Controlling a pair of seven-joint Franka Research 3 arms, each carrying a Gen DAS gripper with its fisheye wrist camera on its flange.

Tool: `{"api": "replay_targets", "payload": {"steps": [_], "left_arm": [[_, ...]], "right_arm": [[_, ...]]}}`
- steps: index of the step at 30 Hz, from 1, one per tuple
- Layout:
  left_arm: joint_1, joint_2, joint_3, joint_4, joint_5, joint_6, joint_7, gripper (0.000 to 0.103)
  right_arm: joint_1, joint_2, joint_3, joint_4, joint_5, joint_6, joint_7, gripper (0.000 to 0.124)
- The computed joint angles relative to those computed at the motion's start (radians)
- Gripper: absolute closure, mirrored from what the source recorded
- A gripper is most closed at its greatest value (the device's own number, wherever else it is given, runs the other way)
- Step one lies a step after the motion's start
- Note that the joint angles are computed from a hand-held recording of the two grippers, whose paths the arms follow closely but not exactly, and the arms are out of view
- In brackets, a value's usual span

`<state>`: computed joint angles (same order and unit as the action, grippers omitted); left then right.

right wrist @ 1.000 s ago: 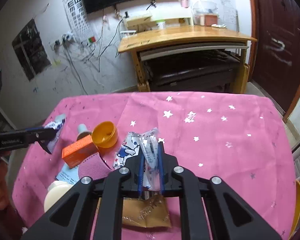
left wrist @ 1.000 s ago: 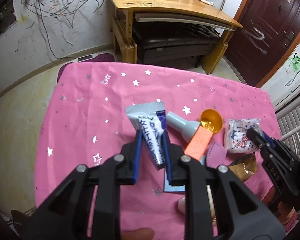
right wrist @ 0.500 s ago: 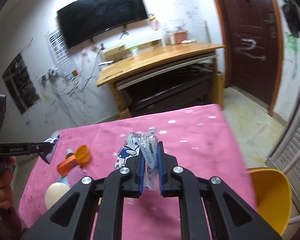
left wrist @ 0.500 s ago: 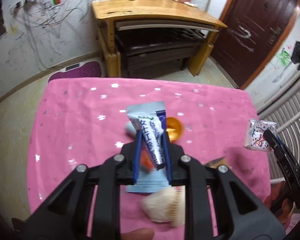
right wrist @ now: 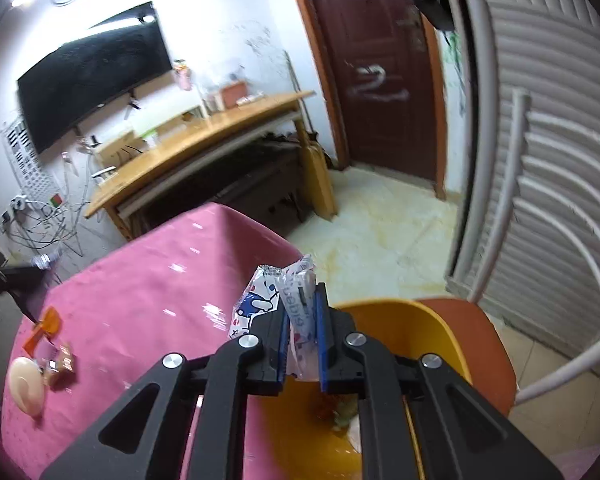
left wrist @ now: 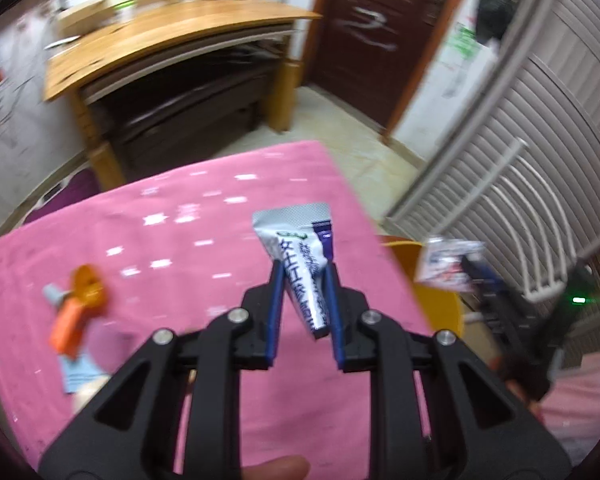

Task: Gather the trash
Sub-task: 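Carry tube and packet to the yellow chair and open both tools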

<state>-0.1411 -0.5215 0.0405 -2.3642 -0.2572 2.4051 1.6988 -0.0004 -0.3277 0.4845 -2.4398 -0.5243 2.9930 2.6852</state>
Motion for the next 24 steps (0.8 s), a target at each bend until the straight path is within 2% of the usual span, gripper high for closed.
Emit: {"api": "replay_targets", "payload": {"steps": [2, 4, 8, 11, 14, 15, 19, 22, 24], "left_arm": [[-0.019, 0.022, -0.046, 0.005, 0.015, 0.013, -0.021, 0.084], [-0.042, 0.051, -0.064, 0.019, 0.019, 0.016, -0.026, 0.084], [-0.078, 0.131, -0.107, 0.054, 0.021, 0.023, -0.061, 0.084], [-0.079, 0.208, -0.142, 0.102, 0.046, 0.009, -0.121, 0.084], [-0.076, 0.273, -0.169, 0.137, 0.076, -0.002, -0.172, 0.084], [-0.078, 0.294, -0.175, 0.148, 0.078, 0.0, -0.176, 0.084], [-0.088, 0.347, -0.185, 0.182, 0.059, -0.007, -0.16, 0.084], [-0.082, 0.373, -0.202, 0.206, 0.089, -0.018, -0.179, 0.079], [-0.078, 0.378, -0.209, 0.215, 0.108, -0.018, -0.201, 0.077]], "right_arm": [[-0.026, 0.009, 0.008, -0.02, -0.025, -0.014, 0.006, 0.118], [-0.032, 0.04, 0.001, -0.021, -0.052, -0.013, 0.013, 0.118], [0.069, 0.095, -0.118, -0.046, 0.036, 0.016, -0.082, 0.118], [0.098, 0.103, -0.162, -0.064, 0.092, 0.026, -0.114, 0.115], [0.164, 0.118, -0.227, -0.074, 0.211, 0.035, -0.203, 0.115], [0.17, 0.118, -0.233, -0.078, 0.234, 0.039, -0.22, 0.115], [0.108, 0.102, -0.18, -0.075, 0.206, 0.015, -0.173, 0.114], [0.145, 0.107, -0.217, -0.085, 0.263, 0.022, -0.218, 0.114], [0.142, 0.105, -0.213, -0.086, 0.274, 0.021, -0.226, 0.114]]}}
